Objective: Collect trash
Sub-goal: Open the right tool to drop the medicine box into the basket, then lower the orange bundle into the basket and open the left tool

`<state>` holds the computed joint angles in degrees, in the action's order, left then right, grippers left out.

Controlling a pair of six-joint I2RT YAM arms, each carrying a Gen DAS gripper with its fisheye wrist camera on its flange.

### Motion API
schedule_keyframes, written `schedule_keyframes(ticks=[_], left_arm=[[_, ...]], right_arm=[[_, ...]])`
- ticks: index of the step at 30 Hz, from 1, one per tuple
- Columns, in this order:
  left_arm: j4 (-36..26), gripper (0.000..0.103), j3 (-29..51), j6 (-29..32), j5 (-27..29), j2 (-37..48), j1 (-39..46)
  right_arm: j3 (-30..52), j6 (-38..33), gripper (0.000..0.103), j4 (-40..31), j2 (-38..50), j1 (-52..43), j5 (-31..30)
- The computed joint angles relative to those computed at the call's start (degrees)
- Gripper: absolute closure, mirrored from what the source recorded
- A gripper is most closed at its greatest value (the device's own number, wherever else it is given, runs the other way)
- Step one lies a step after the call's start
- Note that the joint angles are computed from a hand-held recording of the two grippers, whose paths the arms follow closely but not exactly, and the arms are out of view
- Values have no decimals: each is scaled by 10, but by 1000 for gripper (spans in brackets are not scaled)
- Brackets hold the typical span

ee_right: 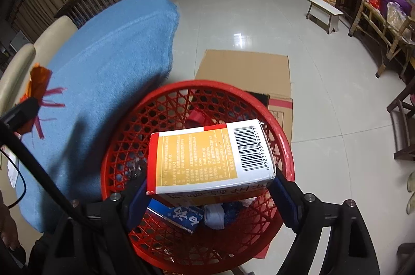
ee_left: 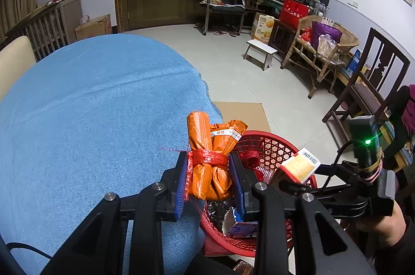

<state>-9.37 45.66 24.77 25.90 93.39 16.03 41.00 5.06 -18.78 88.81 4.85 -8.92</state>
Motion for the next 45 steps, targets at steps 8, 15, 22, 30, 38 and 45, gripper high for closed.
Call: schedule_keyframes(ticks=[8, 15, 22, 30, 38, 45], left_arm=[[3, 71, -2, -1, -5, 4, -7], [6, 71, -5, -5, -10, 4, -23], [16, 71, -8, -14, -34, 14, -72], [26, 71, -7, -26, -60, 36, -113], [26, 71, 2, -29, -77, 53, -134], [30, 71, 4, -32, -88, 58, -145]], right_arm=[[-5, 1, 4, 4, 1, 1, -2], [2, 28, 4, 7, -48, -28, -17], [9, 63, 4, 20, -96, -79, -25], [13, 71, 4, 28, -111, -114, -45], [13, 69, 4, 34, -109, -130, -62], [15, 68, 4, 35, -110, -136, -70]])
